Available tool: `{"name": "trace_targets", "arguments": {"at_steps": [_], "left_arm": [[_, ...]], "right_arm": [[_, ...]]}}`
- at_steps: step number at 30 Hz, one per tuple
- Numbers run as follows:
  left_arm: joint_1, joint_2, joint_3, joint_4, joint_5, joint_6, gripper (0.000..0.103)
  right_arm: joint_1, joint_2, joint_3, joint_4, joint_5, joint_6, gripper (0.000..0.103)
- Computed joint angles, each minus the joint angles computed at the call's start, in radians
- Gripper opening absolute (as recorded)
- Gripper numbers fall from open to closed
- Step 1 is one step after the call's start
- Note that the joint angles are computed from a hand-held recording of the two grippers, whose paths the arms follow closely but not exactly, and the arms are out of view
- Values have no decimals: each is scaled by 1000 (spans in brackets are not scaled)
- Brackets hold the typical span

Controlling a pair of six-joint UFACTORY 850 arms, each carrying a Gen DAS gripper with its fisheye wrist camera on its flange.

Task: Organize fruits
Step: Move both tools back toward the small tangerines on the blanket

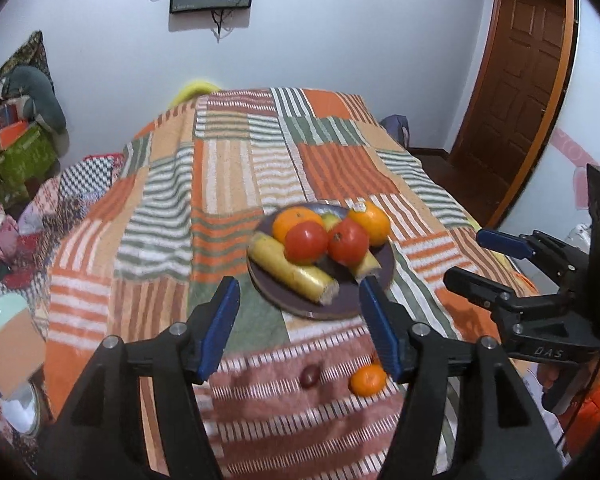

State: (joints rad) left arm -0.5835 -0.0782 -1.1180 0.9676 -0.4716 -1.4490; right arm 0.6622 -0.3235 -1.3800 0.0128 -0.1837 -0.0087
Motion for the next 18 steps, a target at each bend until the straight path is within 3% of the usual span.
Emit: {"name": "trace_targets", "arguments": {"at_steps": [3,8,10,15,18], "left_arm": [[-14,9,26,-25,1,11,62],[-27,3,57,-82,15,46,62],[-25,-4,64,-117,28,72,62],[-23,-27,80,-184,63,131,62],[-21,-36,89,-206,88,148,59]], "right_arm": [[9,8,31,-69,-5,72,74],[7,3,61,161,-37,-132,74],[6,-1,67,235,-50,-198,69],[4,-33,60,366,-105,-333,47],[5,-50,48,390,-126,-363,44]]}}
